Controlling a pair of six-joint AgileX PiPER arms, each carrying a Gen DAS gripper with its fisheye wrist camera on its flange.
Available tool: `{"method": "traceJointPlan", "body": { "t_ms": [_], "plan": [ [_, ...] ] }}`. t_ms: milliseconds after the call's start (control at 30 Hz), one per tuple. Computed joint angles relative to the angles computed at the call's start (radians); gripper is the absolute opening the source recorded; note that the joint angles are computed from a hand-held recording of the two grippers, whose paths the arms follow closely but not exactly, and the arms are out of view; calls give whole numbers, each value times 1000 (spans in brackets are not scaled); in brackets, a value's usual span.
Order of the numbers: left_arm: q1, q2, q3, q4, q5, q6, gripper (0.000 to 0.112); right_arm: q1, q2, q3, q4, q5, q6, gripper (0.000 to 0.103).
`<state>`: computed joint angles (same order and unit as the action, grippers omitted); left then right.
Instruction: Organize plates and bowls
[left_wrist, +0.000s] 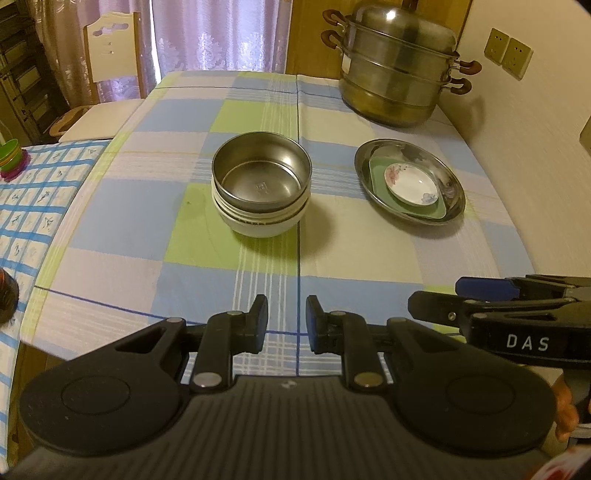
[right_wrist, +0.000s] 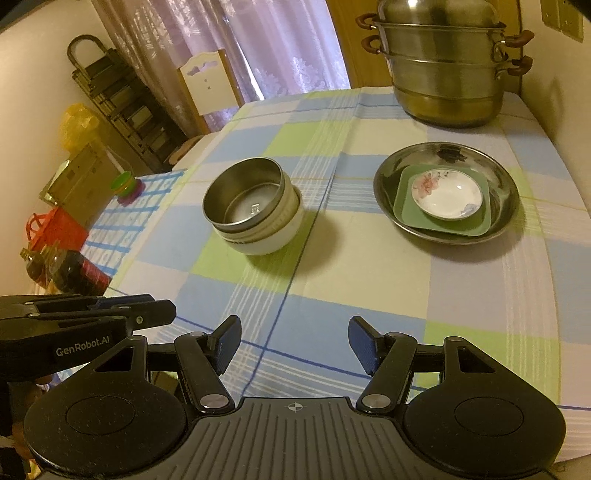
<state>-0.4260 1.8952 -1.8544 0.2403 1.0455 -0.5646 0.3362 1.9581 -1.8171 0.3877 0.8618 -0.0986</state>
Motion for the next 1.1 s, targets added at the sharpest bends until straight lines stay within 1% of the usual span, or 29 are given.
{"method": "traceJointPlan", "body": {
  "t_ms": [233, 367, 500, 700, 800, 900, 933, 1000, 1100],
  "plan": [
    [-45, -22, 27, 68, 8, -92, 19, -40, -34, 60, 46, -13, -75, 64],
    [-39, -28, 36, 79, 8, -113, 19, -65, -24, 57, 74, -22, -96, 64],
    [-12, -25, 33, 88, -13, -103, 19, -77, 0, 31, 80, -37, -93, 64],
    [67, 40, -31, 62, -77, -8, 19, -84, 36, 2, 83, -100, -75, 63],
    [117, 92, -95, 19, -100, 59, 19, -84, 73, -44, 90, -116, -64, 53],
    [161, 150, -174, -18, -109, 124, 19, -76, 140, -137, 103, -113, -57, 43],
    [177, 173, -207, -34, -107, 148, 19, -69, 166, -175, 101, -112, -51, 39],
    [205, 222, -278, -66, -92, 192, 19, -55, 225, -260, 98, -102, -40, 35],
    [239, 306, -402, -108, -54, 251, 19, -33, 336, -444, 73, -51, -3, 29]
  ]
}}
